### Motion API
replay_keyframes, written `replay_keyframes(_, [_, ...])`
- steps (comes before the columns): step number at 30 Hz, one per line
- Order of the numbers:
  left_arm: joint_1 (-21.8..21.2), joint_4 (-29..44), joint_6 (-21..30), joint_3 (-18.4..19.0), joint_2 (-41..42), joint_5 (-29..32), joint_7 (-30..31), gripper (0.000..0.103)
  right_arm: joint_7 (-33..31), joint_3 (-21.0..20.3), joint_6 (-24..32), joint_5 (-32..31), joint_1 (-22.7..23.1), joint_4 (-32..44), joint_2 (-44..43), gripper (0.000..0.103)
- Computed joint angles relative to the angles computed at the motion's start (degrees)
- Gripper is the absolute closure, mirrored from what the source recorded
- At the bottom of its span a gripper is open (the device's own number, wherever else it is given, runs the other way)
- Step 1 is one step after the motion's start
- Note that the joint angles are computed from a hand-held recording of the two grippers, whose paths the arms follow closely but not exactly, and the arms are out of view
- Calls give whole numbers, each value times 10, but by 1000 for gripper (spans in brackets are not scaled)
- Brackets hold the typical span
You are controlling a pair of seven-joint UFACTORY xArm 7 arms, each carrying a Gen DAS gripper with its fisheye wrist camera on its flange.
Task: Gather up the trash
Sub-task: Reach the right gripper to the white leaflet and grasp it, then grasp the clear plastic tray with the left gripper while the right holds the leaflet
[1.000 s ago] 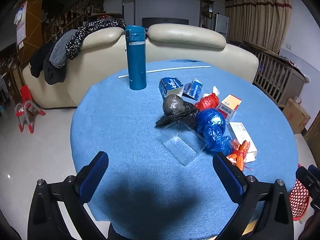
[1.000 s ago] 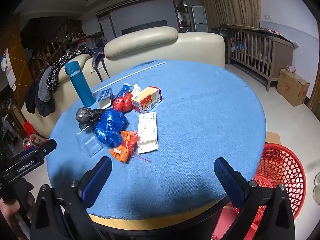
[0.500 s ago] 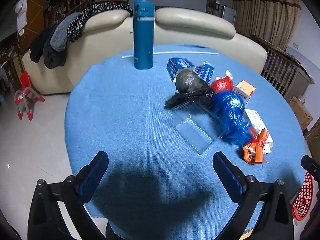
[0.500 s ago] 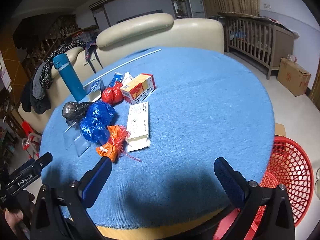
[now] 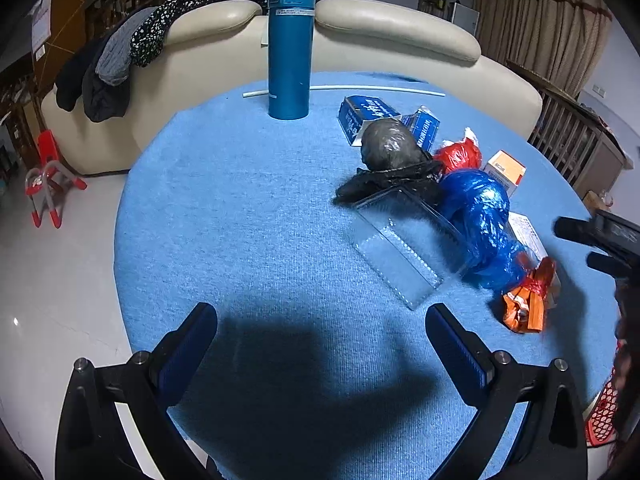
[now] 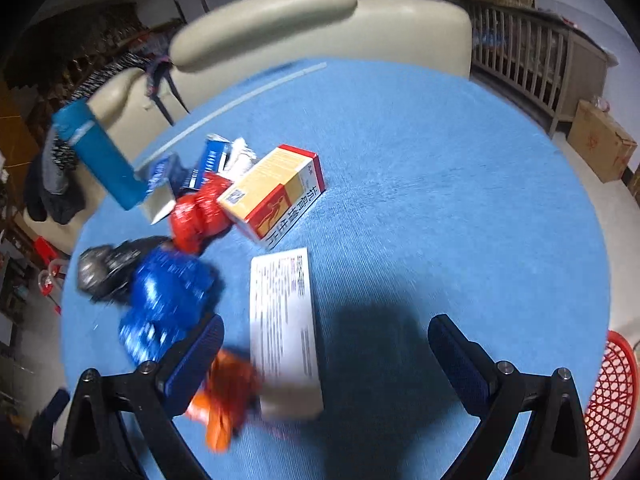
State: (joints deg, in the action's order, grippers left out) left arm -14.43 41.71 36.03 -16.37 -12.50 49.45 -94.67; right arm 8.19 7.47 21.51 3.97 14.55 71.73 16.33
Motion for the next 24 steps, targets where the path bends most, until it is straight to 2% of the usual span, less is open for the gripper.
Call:
replay_keyframes(7, [7,8,-19,8,6,-2,4,0,36,-19,102,-62,40,129,96,0])
replay_keyframes(9, [6,18,-20,9,15,-7,11,0,37,-22,119,-76,48,150,114,5])
replay_keyframes(10, [6,22,-20,10,19,-7,12,0,41,-28,124,-89,54,156,120,11])
replay_keyframes(11, [6,28,-21,11,24,-8,15,0,46,-38,117,-110,64,153,119,25])
replay_keyframes(12, [5,37,-22,13,33,-10,19,0,53,-45,116,-127,71,153,119,34])
replay_keyframes(13, [3,44,-23,14,38,-10,19,0,49,-45,110,-133,68,149,116,52])
replay_keyframes(15, [-3,66,-21,18,58,-15,29,0,11,-20,113,-98,37,151,116,52])
replay_keyframes(24, [-50,166,45,49,142,-42,61,0,-51,-6,61,-43,-3,100,97,52])
